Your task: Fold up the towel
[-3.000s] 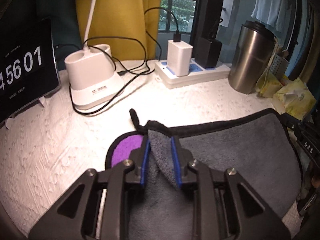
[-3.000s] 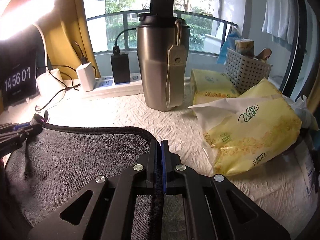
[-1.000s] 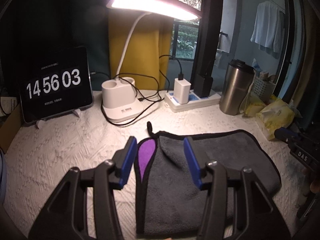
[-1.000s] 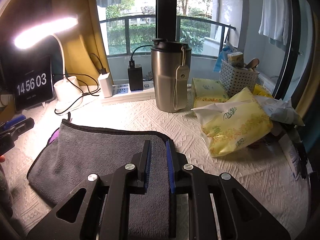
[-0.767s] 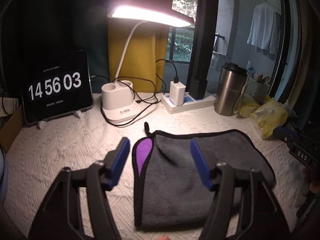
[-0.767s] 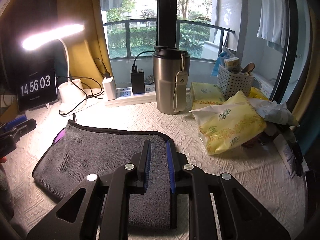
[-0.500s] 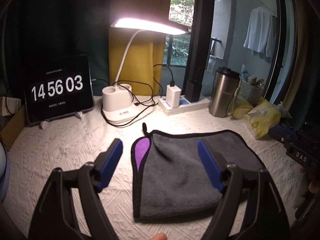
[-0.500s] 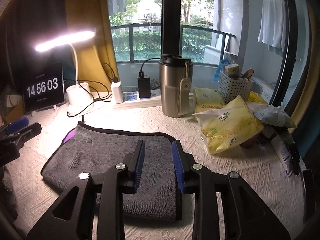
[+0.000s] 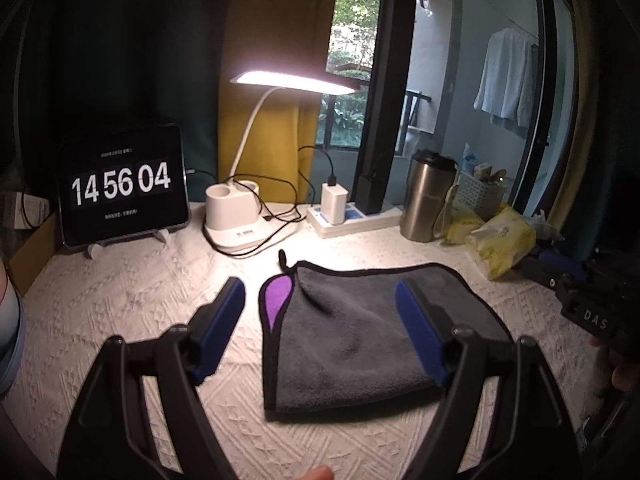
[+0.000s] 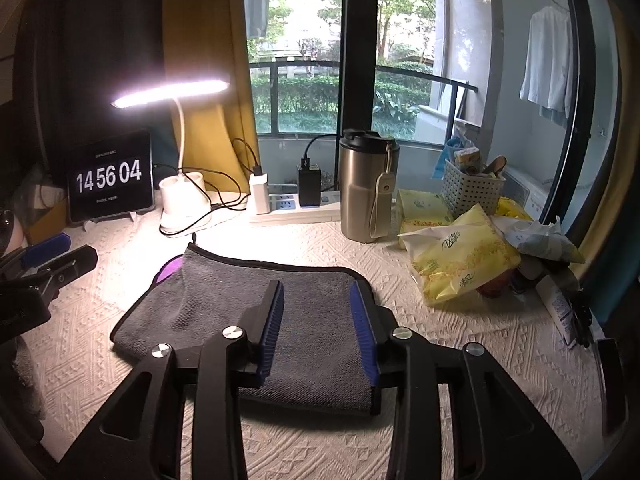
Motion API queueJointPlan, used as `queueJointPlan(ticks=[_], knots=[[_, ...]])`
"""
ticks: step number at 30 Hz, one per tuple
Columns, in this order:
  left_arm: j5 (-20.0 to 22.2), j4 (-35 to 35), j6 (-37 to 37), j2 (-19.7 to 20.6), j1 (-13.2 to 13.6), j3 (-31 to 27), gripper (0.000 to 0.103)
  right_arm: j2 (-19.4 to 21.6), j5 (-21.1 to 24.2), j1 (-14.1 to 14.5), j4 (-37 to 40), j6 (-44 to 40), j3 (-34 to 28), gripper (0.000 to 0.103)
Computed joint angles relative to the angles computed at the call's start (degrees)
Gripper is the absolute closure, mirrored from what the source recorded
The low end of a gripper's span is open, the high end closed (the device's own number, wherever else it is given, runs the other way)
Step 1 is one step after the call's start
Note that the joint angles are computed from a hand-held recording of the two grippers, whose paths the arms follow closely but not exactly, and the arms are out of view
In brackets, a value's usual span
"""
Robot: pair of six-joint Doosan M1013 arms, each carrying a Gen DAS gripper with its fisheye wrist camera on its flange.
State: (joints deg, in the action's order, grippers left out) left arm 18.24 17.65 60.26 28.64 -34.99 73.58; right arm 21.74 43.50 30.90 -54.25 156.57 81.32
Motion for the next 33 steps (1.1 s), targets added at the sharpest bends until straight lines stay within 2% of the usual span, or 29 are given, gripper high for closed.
queueJointPlan(ticks=[9, 14, 25, 29, 33], knots=[[-2.8, 2.8, -2.7, -2.1, -0.2, 3.0, 0.024, -1.1, 0.8, 1.5, -2.2, 2.1, 1.2, 0.062], [-4.5, 7.4, -6.8, -3.4, -0.6, 4.9, 0.024, -1.8, 0.9, 2.3, -3.7, 3.3, 2.1, 0.061], [-8.5, 21.4, -19.8, -6.3, -1.3, 9.0, 0.022, -3.5, 1.2, 4.2, -8.4, 7.8, 4.4, 0.059], [-9.5, 26.9, -25.9, -7.3, -1.5, 10.4, 0.015, -4.2, 1.4, 5.0, -10.7, 9.9, 5.5, 0.058], [-10.8, 33.2, -32.6, -8.3, -1.6, 11.9, 0.013, -5.0, 1.7, 5.8, -13.0, 11.9, 6.6, 0.058]])
